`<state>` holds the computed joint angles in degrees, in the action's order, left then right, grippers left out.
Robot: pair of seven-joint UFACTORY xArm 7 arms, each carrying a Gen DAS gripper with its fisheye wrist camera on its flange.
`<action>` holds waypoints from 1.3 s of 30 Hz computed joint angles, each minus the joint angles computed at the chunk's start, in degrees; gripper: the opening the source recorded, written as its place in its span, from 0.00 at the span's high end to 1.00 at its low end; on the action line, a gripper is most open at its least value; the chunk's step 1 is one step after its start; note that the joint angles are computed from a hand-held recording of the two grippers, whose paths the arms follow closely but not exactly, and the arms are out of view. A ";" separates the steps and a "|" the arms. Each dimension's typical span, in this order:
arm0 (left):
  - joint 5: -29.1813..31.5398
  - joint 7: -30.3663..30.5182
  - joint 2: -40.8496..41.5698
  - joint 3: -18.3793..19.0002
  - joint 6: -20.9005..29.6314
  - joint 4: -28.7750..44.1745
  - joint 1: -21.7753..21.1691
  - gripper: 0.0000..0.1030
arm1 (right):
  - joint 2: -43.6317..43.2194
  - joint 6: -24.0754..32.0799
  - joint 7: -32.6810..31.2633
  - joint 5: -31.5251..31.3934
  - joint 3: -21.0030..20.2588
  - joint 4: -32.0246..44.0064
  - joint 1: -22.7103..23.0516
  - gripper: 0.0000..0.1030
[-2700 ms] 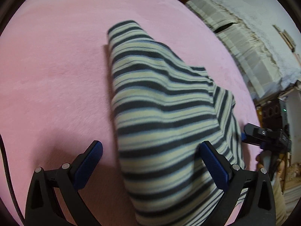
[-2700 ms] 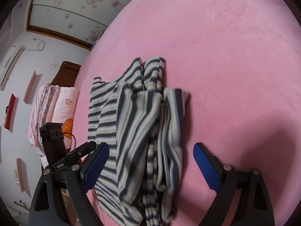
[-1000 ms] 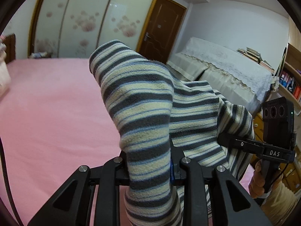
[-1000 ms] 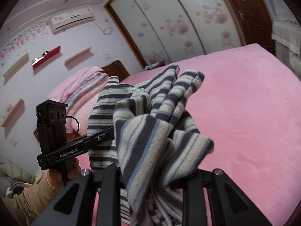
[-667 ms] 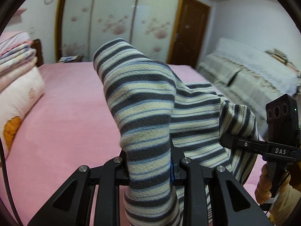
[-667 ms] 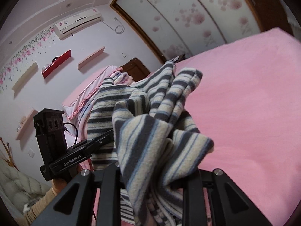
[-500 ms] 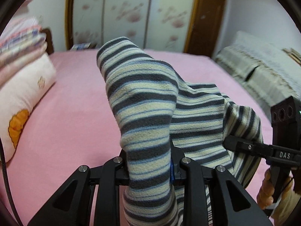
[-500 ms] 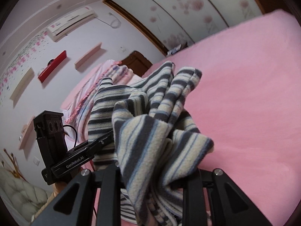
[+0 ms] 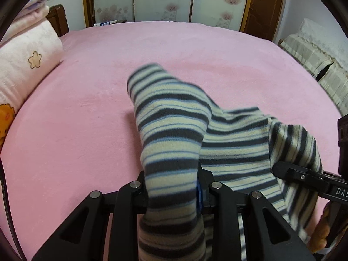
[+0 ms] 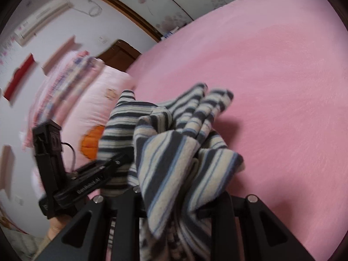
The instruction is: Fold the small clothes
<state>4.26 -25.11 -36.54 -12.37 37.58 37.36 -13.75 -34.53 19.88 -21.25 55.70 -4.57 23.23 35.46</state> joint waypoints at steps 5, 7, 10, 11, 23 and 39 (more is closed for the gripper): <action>5.13 -4.23 2.52 -3.46 -0.89 -0.09 3.35 0.35 | 3.07 -0.99 -4.03 1.66 -1.19 0.30 0.49 0.68; 8.06 -6.87 2.59 -4.12 -1.47 -0.36 5.66 0.17 | 3.56 -1.18 -3.15 0.63 -0.11 0.92 -1.08 0.61; 7.38 -7.69 1.27 -1.43 -1.95 -1.41 5.50 0.13 | 2.65 -1.22 -0.45 -3.94 1.59 0.46 -4.59 0.52; 6.95 -8.07 0.51 -0.92 -1.53 -1.90 5.56 0.10 | 2.73 -1.24 0.20 -5.65 1.80 0.33 -5.30 0.50; 4.41 -9.12 -4.93 -0.10 -5.06 -6.11 7.66 0.08 | -1.37 -2.48 11.17 -19.15 3.90 -1.73 -8.00 0.47; 2.04 -14.25 -22.33 -10.63 27.81 4.80 -1.93 0.08 | -38.87 30.47 38.27 -41.35 14.78 -1.02 -13.67 0.47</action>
